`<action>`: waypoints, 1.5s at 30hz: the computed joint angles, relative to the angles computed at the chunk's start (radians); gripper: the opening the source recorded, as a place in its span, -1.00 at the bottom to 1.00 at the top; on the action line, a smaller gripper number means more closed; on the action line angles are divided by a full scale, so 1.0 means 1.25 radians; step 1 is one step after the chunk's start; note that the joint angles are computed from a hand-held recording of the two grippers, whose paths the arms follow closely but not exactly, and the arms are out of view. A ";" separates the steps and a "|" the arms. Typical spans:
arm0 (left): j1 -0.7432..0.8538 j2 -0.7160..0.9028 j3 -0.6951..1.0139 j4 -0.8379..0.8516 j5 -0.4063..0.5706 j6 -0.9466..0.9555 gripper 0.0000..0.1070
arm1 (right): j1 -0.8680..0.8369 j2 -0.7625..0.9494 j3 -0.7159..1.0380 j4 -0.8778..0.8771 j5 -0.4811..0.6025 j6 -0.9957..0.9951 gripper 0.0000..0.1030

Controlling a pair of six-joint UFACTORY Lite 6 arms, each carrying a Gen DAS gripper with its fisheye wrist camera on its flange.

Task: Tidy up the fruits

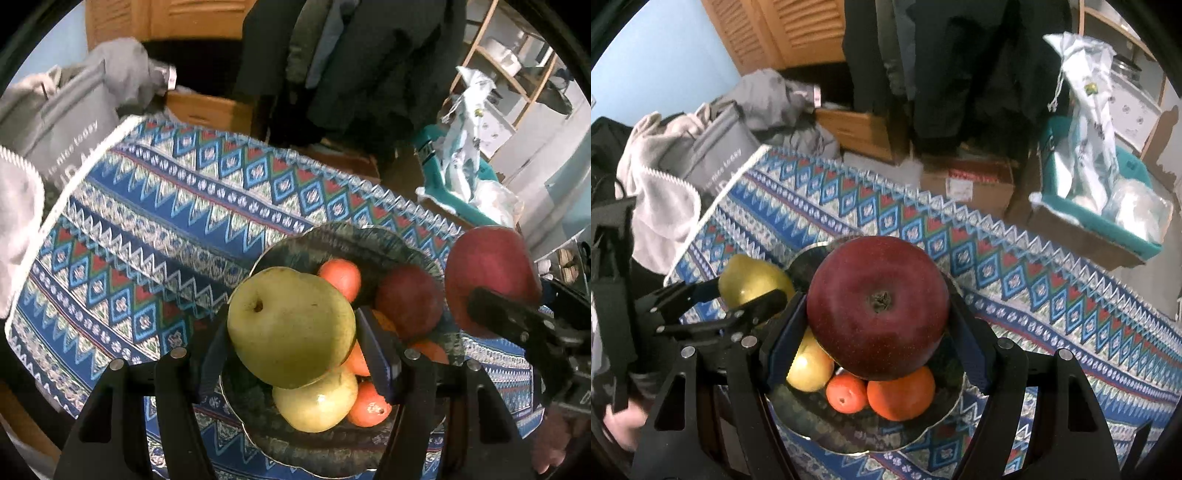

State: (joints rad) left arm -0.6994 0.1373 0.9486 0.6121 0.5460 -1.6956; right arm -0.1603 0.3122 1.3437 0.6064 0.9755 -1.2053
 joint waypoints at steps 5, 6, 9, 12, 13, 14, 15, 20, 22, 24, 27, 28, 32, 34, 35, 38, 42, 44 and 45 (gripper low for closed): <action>0.009 0.019 0.001 -0.005 -0.006 0.007 0.26 | 0.033 0.042 0.009 -0.007 -0.022 0.022 0.46; 0.012 0.020 -0.001 -0.009 -0.010 0.010 0.26 | 0.040 0.053 0.014 -0.009 -0.025 0.028 0.46; 0.024 0.025 -0.003 -0.029 -0.011 0.029 0.27 | 0.053 0.084 0.030 -0.009 -0.028 0.042 0.46; 0.035 0.025 -0.018 -0.033 -0.024 0.024 0.25 | 0.063 0.121 0.058 -0.008 -0.015 0.063 0.46; 0.037 0.021 -0.025 -0.024 -0.033 0.017 0.25 | 0.066 0.130 0.066 -0.009 -0.014 0.070 0.46; 0.040 0.021 -0.028 -0.023 -0.039 0.018 0.25 | 0.069 0.142 0.076 -0.013 -0.009 0.077 0.46; 0.043 0.023 -0.027 -0.026 -0.044 0.026 0.25 | 0.070 0.151 0.084 -0.010 0.000 0.078 0.47; 0.043 0.043 -0.014 -0.043 -0.044 0.055 0.24 | 0.087 0.181 0.114 -0.018 0.015 0.106 0.48; 0.037 0.042 -0.010 -0.040 -0.037 0.052 0.24 | 0.088 0.182 0.117 -0.017 0.019 0.105 0.48; 0.031 0.039 -0.004 -0.039 -0.024 0.053 0.24 | 0.086 0.180 0.122 -0.006 0.033 0.099 0.46; 0.025 0.028 0.000 -0.039 -0.007 0.050 0.24 | 0.084 0.164 0.126 0.001 0.047 0.097 0.46; 0.021 0.023 0.001 -0.037 -0.003 0.047 0.24 | 0.084 0.161 0.129 -0.001 0.049 0.097 0.46; 0.004 0.010 0.012 -0.026 0.031 0.035 0.24 | 0.079 0.150 0.131 -0.005 0.051 0.098 0.46; -0.001 0.004 0.014 -0.023 0.037 0.032 0.24 | 0.075 0.151 0.134 -0.009 0.054 0.101 0.46; -0.004 0.002 0.016 -0.022 0.041 0.032 0.24 | 0.069 0.152 0.138 -0.007 0.058 0.100 0.46; -0.017 0.003 0.032 -0.020 0.064 0.030 0.24 | 0.057 0.149 0.143 -0.003 0.066 0.100 0.46; -0.050 -0.006 0.064 -0.003 0.124 0.019 0.25 | 0.029 0.127 0.149 0.008 0.075 0.093 0.46; -0.067 -0.011 0.084 0.000 0.161 0.021 0.25 | 0.014 0.099 0.143 0.011 0.071 0.083 0.46; -0.076 -0.015 0.094 -0.001 0.182 0.022 0.25 | 0.006 0.085 0.139 0.010 0.068 0.078 0.46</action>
State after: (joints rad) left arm -0.7944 0.1190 1.0662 0.6111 0.7737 -1.6680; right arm -0.1530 0.4179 1.5169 0.6190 1.0606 -1.1082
